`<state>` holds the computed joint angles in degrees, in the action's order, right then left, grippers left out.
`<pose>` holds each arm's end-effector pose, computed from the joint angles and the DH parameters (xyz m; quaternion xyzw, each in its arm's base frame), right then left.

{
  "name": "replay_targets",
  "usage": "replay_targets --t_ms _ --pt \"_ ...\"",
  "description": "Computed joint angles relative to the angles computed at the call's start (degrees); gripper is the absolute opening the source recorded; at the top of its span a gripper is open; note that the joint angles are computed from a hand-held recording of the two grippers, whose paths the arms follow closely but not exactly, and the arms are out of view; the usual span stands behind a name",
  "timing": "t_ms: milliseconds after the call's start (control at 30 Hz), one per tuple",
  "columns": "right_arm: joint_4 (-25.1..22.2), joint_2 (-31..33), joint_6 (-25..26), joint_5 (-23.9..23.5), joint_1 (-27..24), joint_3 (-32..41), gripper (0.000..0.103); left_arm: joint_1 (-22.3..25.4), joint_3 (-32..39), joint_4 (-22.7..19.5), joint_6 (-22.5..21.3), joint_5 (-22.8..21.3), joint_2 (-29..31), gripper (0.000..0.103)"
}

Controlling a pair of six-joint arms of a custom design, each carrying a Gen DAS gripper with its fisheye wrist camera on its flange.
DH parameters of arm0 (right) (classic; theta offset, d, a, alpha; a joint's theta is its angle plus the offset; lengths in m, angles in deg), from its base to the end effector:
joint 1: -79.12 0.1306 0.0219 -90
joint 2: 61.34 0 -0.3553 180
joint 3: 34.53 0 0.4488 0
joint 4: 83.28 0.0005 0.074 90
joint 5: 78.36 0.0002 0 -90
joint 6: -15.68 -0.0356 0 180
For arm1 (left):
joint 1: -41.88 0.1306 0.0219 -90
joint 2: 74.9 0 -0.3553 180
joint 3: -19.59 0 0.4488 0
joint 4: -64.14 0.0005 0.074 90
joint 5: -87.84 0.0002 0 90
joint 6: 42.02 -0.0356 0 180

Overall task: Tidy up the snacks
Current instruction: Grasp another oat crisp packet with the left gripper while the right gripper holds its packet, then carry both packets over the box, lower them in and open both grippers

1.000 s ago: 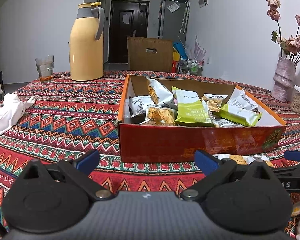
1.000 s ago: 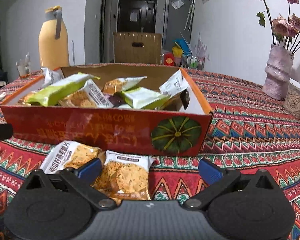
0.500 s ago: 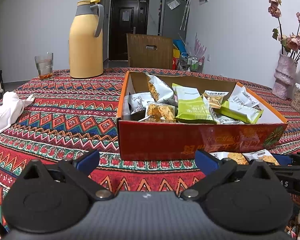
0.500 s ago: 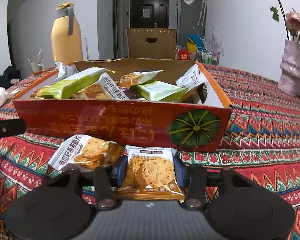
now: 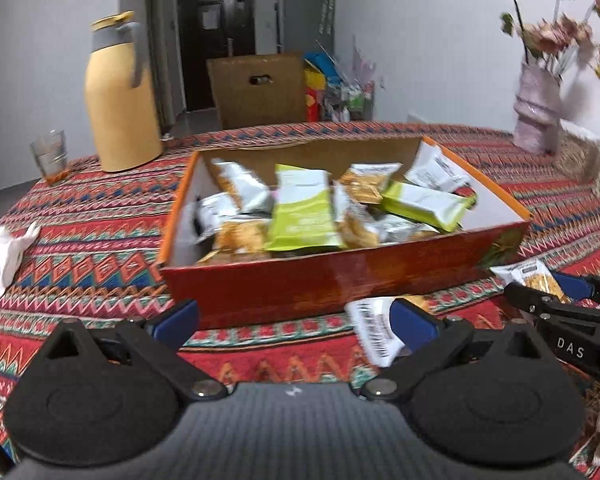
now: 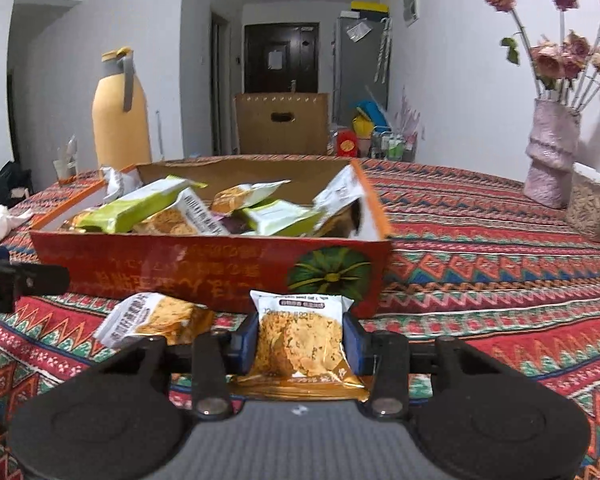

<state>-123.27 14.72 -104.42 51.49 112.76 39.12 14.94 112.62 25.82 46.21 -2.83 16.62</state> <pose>0.3954 0.2351 0.3881 0.1109 0.8640 -0.0645 0.4868 0.5060 -0.2572 0.4318 0.2192 0.8669 -0.0924 0.4381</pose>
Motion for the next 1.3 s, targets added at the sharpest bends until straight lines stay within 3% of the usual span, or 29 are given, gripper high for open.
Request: replay_targets --t_ms 133,333,600,733,800,900,1300 --pt "-0.4 -2.5 -1.3 1.4 -0.4 -2.0 0.042 -2.3 4.7 -5.4 0.2 -0.9 3.8 0.103" --pt "-1.0 -5.2 -3.0 2.3 -0.9 -4.3 0.042 -4.5 12.1 -13.0 4.1 -2.8 10.9 0.103" --pt "-0.5 -6.3 -3.3 2.3 -1.4 -5.3 0.042 -6.4 15.1 -15.9 6.4 -5.7 14.5 0.103" --pt "-0.4 -6.5 -3.5 2.2 -1.5 -5.6 0.042 -6.5 14.7 -15.2 7.0 -4.5 14.5 0.097" --pt "-0.5 -6.5 -3.7 2.2 -1.5 -5.6 0.042 -6.4 13.8 -14.0 6.6 -3.4 13.7 0.074" --pt "-0.6 -6.4 -3.8 2.2 -1.5 -5.6 0.042 -6.2 12.3 -12.6 6.2 -1.5 12.2 0.051" --pt "-0.1 -6.3 -2.6 3.1 -0.6 -5.0 0.042 -4.9 6.5 -8.5 4.2 2.8 6.5 0.047"
